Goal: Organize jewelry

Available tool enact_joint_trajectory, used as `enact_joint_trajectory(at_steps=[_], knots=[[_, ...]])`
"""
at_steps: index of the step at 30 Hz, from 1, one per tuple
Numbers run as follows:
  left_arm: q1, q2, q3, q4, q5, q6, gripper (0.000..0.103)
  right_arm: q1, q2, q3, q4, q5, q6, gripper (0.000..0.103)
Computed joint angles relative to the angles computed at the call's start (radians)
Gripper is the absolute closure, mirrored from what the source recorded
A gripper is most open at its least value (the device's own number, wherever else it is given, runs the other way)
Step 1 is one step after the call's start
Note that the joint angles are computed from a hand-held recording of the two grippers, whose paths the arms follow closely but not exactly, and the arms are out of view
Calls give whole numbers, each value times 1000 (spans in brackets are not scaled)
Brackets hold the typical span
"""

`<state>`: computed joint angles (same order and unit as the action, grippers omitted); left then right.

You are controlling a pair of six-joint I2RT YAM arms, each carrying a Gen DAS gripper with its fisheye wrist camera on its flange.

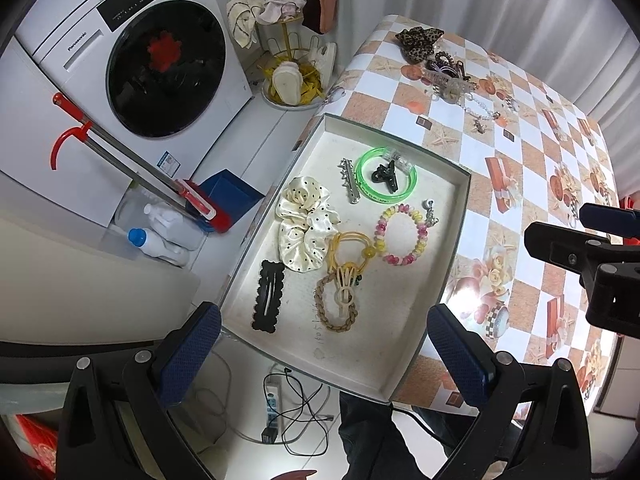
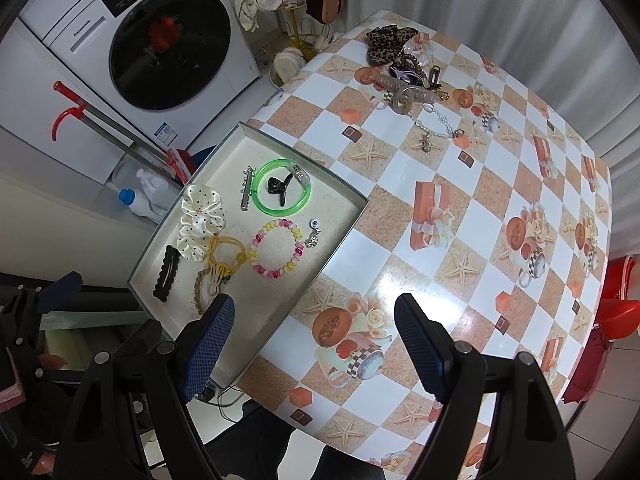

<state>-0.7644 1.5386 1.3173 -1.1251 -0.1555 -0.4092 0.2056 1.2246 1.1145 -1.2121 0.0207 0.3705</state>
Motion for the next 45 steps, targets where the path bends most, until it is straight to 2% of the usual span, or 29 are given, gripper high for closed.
enact_joint_trajectory(at_steps=[45], knots=[[3,-6,-3,-5,-2,5,0,40,9,7,3,18,29,19]])
